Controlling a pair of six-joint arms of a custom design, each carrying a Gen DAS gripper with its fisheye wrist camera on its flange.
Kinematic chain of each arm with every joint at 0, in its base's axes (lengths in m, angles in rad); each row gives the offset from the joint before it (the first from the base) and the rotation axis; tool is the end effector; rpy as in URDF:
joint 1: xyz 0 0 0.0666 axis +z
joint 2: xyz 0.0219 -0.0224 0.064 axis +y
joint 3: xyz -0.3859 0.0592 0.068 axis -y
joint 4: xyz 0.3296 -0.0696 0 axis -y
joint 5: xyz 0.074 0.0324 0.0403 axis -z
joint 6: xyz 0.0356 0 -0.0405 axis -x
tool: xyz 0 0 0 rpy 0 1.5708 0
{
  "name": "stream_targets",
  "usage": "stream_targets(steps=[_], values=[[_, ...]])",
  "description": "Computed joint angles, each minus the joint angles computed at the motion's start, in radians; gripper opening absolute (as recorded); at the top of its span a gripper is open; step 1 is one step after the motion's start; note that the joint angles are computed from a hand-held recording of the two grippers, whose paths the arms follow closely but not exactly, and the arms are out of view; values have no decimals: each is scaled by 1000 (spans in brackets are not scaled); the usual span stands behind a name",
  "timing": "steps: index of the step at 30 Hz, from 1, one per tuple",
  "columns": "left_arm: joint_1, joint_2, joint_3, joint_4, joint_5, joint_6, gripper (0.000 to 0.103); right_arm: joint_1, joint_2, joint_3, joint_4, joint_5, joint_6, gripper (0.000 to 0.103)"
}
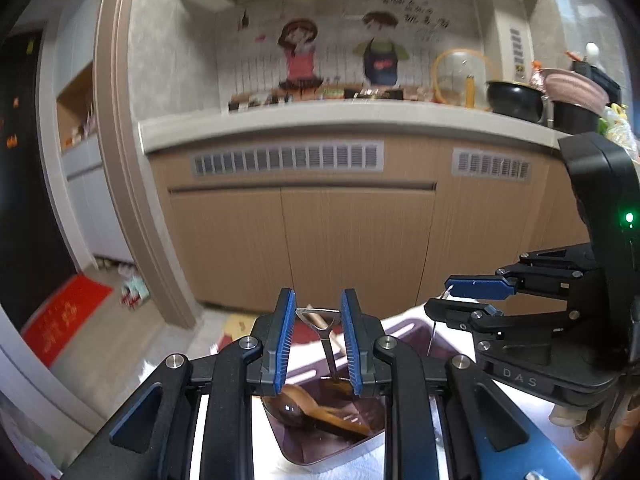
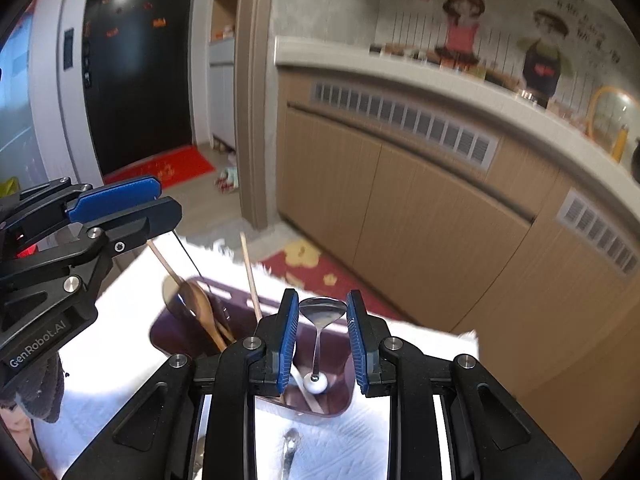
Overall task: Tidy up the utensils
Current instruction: 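Lower both spoons into the caddy and open both tools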
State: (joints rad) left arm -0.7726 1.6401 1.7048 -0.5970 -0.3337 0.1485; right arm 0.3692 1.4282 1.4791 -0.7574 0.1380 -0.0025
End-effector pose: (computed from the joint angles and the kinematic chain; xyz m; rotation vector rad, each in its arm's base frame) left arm 0.3931 -0.3675 0.4774 0.4455 2.0295 -0.2134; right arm 0.4183 0.1562 0.4679 -0.3425 2.2435 0.0393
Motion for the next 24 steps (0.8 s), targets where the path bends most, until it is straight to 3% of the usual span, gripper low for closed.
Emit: stream_targets(steps=[5, 11, 19, 24], values=[[24, 12, -61, 11, 53, 49, 21, -8, 43, -41, 20, -29, 2, 26], [32, 21, -100, 6, 52, 83, 23, -5, 58, -87, 60, -36, 15, 26], [15, -51, -190, 37, 8, 146, 55, 36, -34, -179, 131, 11, 35, 29], [-12, -133, -280, 47, -9, 184, 67, 56, -145, -282, 162, 61, 2, 50]])
